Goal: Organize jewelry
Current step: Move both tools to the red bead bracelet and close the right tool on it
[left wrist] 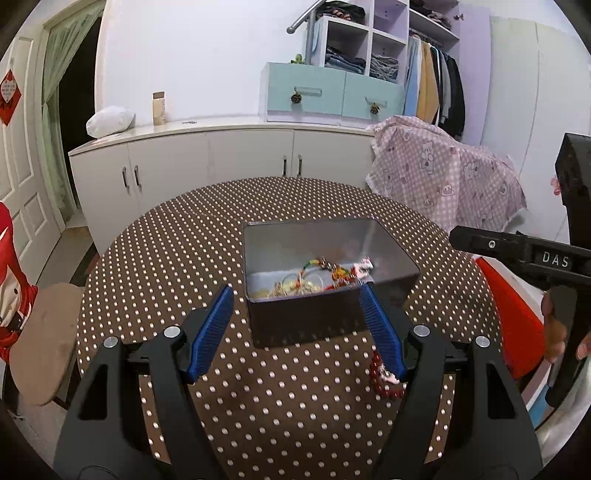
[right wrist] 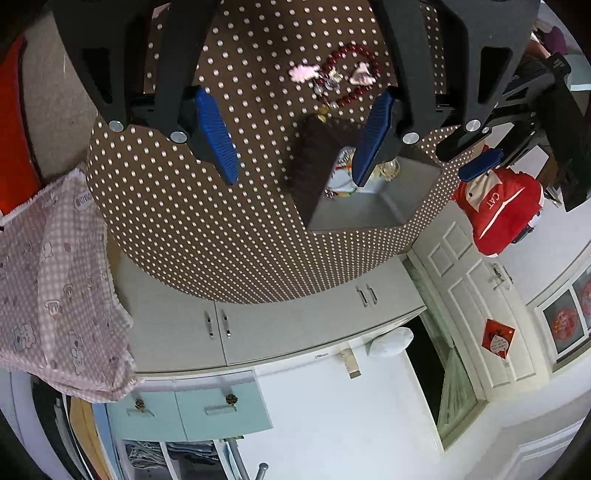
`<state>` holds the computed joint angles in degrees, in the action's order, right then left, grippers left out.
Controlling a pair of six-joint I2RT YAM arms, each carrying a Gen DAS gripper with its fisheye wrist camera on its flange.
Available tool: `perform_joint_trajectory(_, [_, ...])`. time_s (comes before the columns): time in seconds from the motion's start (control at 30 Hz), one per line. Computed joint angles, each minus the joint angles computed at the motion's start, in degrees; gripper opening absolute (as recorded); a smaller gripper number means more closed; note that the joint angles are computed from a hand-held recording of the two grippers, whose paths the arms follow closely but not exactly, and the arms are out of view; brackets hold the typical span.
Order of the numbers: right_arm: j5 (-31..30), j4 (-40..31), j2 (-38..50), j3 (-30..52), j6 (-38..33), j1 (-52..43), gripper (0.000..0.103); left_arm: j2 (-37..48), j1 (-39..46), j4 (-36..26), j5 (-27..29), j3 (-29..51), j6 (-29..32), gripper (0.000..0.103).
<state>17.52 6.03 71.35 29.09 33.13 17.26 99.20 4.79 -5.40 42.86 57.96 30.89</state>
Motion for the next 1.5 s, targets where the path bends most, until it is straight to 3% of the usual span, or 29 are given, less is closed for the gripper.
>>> perform_joint_trajectory(0.67, [-0.59, 5.52, 6.22, -4.35, 5.85, 9.18, 0.061, 2.74, 2.24, -2.13, -3.13, -2.08, 4.31, 0.071])
perform_joint_trajectory(0.73, [-1.91, 7.27, 7.27, -4.35, 5.19, 10.05, 0.057, 2.91, 2.49, -2.28, -3.16, -2.31, 4.53, 0.071])
perform_joint_trajectory(0.8, [-1.94, 8.02, 8.39, -3.99, 5.0, 11.25, 0.043, 3.08, 2.66, -2.63, -3.3, -2.37, 4.75, 0.071])
perform_joint_trajectory(1.0, [-2.92, 9.1, 11.67, -2.02, 3.09, 12.46, 0.03, 3.56, 3.58, -3.64, -3.2, -2.51, 5.95, 0.071])
perform_joint_trajectory(1.2, [0.12, 7.79, 16.83, 2.07, 1.86, 13.49, 0.027, 4.2, 3.91, -5.33, -2.71, -2.24, 6.71, 0.071])
perform_joint_trajectory(1.37, [-2.56, 9.42, 21.11, 3.86, 1.59, 11.09, 0.015, 4.28, 3.33, -7.12, -3.22, -2.36, 7.69, 0.071])
perform_joint_trajectory(1.5, [-3.29, 10.2, 20.1, 2.78, 2.41, 10.21, 0.015, 4.02, 3.01, -7.34, -3.12, -2.64, 7.82, 0.071])
